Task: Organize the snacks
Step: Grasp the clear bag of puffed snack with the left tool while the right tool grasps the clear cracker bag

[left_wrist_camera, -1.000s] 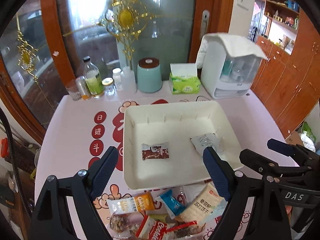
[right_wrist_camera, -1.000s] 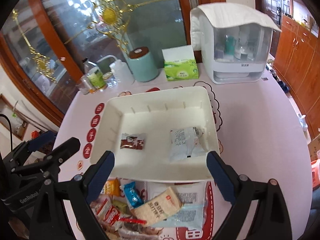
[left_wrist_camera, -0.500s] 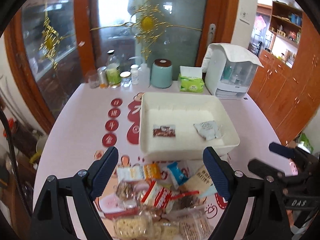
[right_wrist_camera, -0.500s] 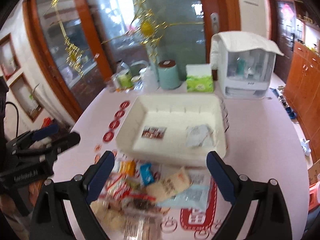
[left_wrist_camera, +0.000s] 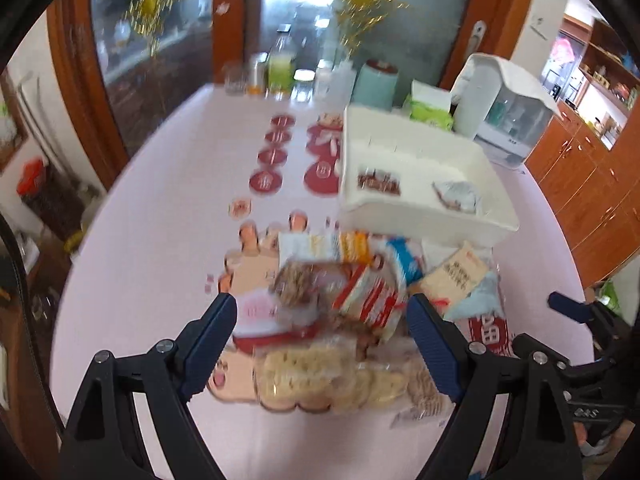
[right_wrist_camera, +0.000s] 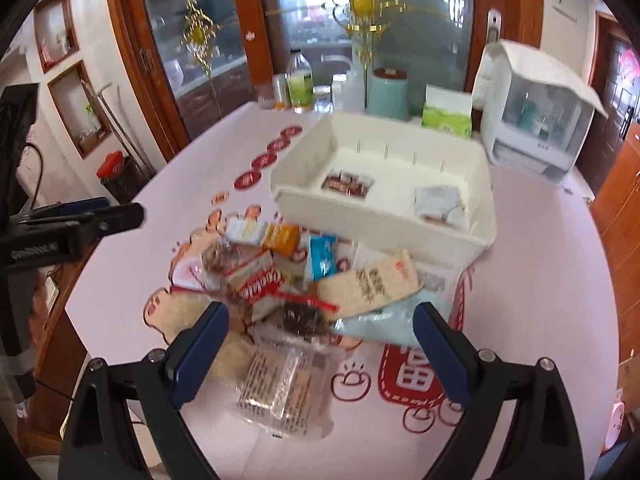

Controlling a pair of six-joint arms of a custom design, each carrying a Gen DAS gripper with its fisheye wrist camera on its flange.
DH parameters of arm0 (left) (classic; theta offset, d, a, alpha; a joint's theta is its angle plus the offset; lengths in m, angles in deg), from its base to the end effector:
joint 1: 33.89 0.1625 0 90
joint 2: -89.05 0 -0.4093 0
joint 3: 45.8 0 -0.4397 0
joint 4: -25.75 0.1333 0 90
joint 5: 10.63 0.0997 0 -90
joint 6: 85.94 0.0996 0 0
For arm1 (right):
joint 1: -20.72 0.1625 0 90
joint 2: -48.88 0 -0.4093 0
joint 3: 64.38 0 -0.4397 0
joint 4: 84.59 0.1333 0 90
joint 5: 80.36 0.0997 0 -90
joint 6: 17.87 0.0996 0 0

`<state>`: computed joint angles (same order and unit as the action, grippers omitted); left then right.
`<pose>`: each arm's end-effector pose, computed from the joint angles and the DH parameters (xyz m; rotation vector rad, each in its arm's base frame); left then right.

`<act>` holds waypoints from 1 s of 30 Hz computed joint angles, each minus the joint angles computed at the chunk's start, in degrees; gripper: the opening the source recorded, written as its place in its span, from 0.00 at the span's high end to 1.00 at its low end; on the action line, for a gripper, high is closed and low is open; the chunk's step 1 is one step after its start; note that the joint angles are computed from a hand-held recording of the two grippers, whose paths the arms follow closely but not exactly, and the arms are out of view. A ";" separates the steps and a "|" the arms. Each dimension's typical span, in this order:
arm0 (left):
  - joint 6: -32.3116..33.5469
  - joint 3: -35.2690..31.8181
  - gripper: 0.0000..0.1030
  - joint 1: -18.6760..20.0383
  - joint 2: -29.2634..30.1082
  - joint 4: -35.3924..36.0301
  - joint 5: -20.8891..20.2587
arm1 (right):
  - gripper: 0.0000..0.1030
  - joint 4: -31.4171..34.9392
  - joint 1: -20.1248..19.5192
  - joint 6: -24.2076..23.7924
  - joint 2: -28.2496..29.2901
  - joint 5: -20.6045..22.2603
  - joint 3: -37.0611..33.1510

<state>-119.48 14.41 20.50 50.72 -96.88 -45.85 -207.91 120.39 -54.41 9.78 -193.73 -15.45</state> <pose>-0.3133 -0.8061 0.2146 -0.0709 2.3138 -0.8590 0.2401 -0.8505 0.3015 0.9263 -2.4589 0.4047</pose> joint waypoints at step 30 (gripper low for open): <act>31.89 -7.60 0.17 6.73 7.96 21.53 -7.02 | 0.09 21.21 -3.18 13.13 5.88 -7.57 -0.79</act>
